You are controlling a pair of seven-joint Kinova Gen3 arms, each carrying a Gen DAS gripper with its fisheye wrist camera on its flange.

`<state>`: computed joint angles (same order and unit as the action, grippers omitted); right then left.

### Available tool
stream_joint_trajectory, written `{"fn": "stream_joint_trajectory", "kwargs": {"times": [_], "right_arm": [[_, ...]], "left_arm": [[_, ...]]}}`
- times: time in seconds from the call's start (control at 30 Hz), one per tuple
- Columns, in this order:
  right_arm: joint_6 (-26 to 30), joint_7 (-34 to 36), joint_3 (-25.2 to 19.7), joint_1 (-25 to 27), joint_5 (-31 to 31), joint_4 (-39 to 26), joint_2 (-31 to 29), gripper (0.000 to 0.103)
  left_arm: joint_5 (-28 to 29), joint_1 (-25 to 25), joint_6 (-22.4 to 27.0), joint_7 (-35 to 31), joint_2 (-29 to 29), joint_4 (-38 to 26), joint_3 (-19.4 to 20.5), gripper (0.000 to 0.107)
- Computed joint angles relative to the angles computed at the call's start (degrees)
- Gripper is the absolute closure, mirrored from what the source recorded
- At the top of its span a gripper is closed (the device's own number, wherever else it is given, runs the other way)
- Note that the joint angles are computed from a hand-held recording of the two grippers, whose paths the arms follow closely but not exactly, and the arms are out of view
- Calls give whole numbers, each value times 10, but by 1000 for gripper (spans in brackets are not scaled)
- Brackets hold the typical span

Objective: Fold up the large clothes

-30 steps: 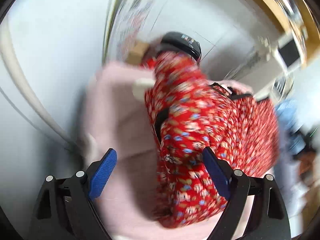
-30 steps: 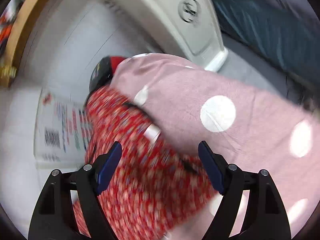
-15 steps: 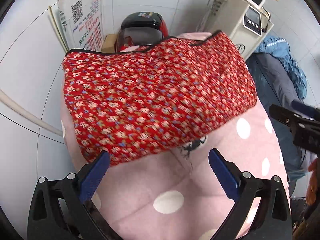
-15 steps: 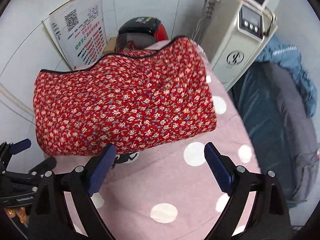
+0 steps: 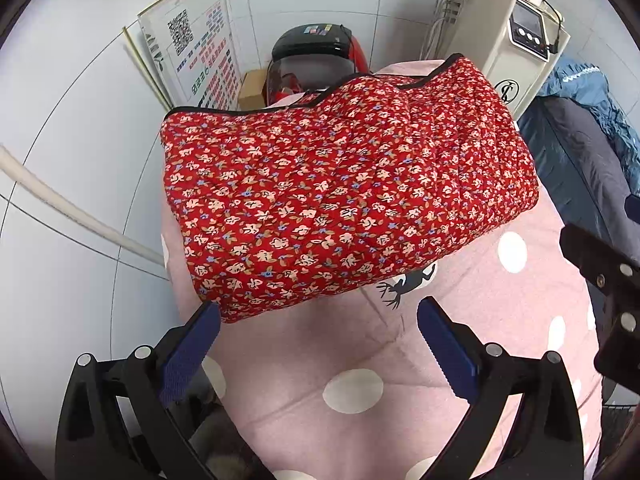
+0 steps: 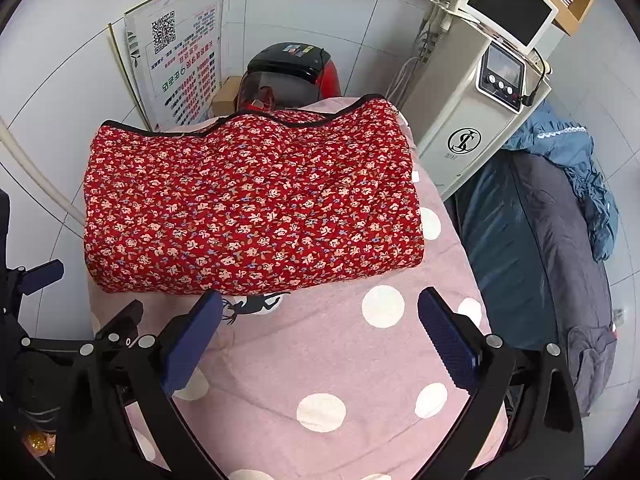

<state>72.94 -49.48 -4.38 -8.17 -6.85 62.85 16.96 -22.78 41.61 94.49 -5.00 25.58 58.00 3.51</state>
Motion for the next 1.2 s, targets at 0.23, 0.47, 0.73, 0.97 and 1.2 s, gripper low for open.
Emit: {"fn": "stream_joint_trajectory", "kwargs": {"times": [0.23,0.47,0.73,0.97,1.2], "right_arm": [[17,-2,0,-1,-1,-3,6,6],[19,-2,-1,-5,4,2,5,6],[25,-1,-1,-7,4,2,4,6],[26,-1,-1,-7,5,3,5,6],[27,-2,-1,-8,6,2,6,6]], "left_arm": [[2,-3,-2,-1,0,3,1,11],[9,-7,-7,3,-3,9,1,11],[9,-8,-6,0,-1,10,2,11],[8,-6,-5,-2,1,8,1,11],[8,-7,-3,-4,2,6,1,11]]}}
